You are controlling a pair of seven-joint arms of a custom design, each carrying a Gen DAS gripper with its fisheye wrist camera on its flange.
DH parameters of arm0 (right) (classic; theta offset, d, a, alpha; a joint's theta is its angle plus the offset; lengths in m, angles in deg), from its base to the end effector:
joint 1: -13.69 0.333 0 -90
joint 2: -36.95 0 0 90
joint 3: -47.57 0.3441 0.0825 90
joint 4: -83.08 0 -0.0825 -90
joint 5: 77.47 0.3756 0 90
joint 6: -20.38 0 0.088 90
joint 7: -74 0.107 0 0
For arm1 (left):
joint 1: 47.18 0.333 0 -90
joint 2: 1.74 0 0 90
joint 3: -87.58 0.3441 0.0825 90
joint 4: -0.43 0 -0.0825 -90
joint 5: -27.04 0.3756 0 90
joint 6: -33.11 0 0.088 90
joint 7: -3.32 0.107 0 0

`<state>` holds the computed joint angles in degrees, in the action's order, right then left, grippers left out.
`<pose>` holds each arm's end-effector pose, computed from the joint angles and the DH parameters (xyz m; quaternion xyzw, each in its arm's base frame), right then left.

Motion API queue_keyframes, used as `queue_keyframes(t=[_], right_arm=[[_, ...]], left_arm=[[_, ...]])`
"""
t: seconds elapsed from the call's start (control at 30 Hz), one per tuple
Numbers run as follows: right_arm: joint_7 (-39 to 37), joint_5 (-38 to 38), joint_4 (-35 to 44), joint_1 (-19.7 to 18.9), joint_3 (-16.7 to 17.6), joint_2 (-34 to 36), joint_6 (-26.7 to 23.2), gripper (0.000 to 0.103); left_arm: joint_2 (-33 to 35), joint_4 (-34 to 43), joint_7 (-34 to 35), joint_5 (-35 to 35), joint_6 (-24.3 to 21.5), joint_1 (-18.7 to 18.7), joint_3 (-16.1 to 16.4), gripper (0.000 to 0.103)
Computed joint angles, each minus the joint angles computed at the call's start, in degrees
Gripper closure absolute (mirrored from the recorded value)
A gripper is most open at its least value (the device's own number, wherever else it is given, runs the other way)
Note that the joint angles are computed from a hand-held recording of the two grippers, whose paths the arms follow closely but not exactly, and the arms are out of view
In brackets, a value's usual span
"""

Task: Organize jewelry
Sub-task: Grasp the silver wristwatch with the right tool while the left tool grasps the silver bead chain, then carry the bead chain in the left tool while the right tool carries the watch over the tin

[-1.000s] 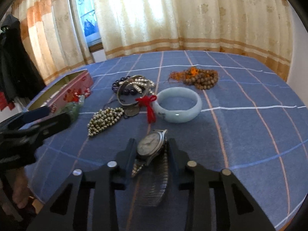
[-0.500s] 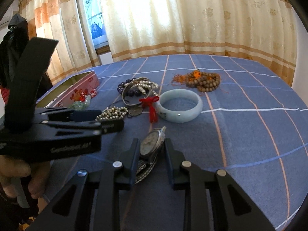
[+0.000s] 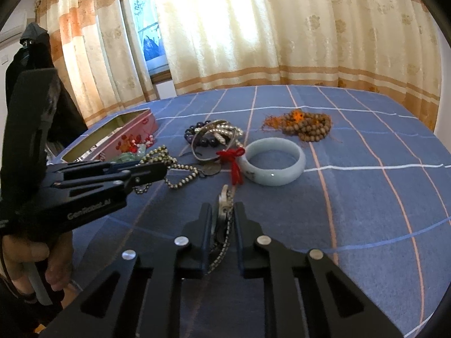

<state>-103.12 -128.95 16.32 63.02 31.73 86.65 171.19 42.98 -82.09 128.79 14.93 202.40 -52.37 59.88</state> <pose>0.6193 0.5338 0.3630 -0.5616 0.6797 -0.2923 0.3704 0.7198 -0.3125 0.3764 -0.3689 0.8288 -0.3952 0.1442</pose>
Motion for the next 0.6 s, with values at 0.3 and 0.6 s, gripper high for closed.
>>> queue_keyframes(t=[0.3,0.6], right_arm=[[-0.8,-0.1,1.9,0.2,-0.3,0.7,0.3,0.086],[-3.9,0.3,5.7,0.0,-0.2,2.0,-0.1,0.086]], left_arm=[[-1.4,-3.5,2.6,-1.2,4.3,4.5,-5.0,0.089],[-2.1,-6.3,3.5,-0.6,8.0,9.3,-10.1,0.089]])
